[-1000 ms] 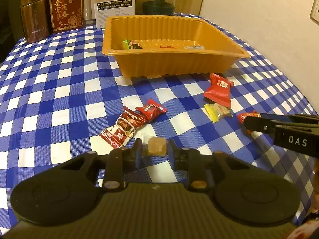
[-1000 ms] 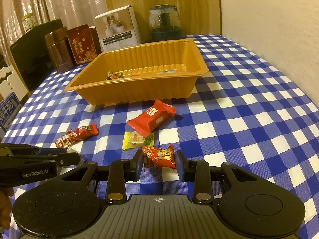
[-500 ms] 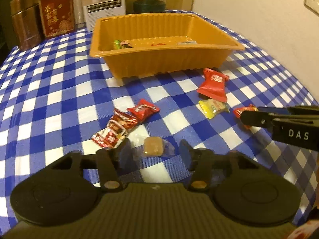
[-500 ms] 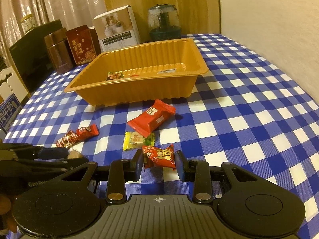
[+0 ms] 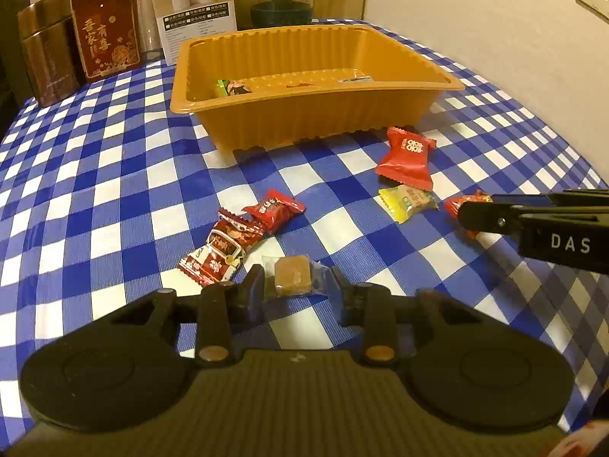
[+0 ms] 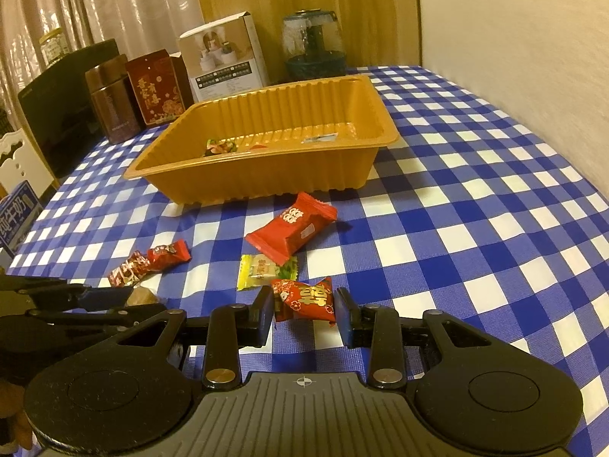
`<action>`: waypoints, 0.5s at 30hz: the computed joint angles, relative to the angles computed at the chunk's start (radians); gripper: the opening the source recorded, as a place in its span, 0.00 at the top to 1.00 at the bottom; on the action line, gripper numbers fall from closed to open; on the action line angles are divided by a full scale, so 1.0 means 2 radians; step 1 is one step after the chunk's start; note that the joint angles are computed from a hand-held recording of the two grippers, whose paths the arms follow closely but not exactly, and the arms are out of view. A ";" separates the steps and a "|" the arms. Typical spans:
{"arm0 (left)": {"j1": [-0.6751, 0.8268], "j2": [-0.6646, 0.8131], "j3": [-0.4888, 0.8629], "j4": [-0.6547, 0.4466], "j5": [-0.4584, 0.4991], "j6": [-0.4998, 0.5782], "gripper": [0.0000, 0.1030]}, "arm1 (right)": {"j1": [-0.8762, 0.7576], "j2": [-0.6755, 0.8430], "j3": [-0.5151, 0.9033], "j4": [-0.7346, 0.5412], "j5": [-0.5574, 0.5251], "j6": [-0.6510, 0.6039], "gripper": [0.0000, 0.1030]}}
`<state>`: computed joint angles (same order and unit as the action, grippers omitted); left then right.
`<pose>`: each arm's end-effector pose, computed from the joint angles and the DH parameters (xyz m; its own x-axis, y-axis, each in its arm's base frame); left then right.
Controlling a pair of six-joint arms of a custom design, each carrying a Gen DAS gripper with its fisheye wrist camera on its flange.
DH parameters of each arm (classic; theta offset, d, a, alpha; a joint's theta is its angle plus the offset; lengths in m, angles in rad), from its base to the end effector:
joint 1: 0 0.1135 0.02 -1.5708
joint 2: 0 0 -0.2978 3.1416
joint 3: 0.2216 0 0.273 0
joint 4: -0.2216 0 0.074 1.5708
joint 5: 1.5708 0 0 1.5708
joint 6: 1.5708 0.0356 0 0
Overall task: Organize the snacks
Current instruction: 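Carry the red-gold candy and brown square candy over the orange tray with both tools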
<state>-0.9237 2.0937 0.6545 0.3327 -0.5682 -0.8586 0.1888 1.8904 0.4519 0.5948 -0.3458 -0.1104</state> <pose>0.2020 -0.2356 0.0224 -0.7513 -0.0640 -0.6568 -0.0635 0.9977 -0.0245 0.2724 0.0643 0.0598 -0.6855 -0.2365 -0.6886 -0.4763 0.8610 0.1785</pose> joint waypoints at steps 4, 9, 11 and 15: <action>-0.009 -0.012 -0.005 -0.012 -0.008 -0.017 0.69 | 0.000 -0.005 -0.001 0.000 -0.001 0.001 0.66; -0.016 -0.037 -0.010 -0.033 -0.016 -0.037 0.69 | 0.003 -0.016 -0.005 0.000 -0.005 0.000 0.66; -0.018 -0.046 -0.008 -0.044 -0.021 -0.042 0.69 | 0.002 -0.021 -0.006 -0.001 -0.006 -0.001 0.66; -0.019 -0.065 -0.001 -0.063 -0.028 -0.042 0.69 | -0.003 -0.030 -0.003 -0.005 -0.012 -0.002 0.66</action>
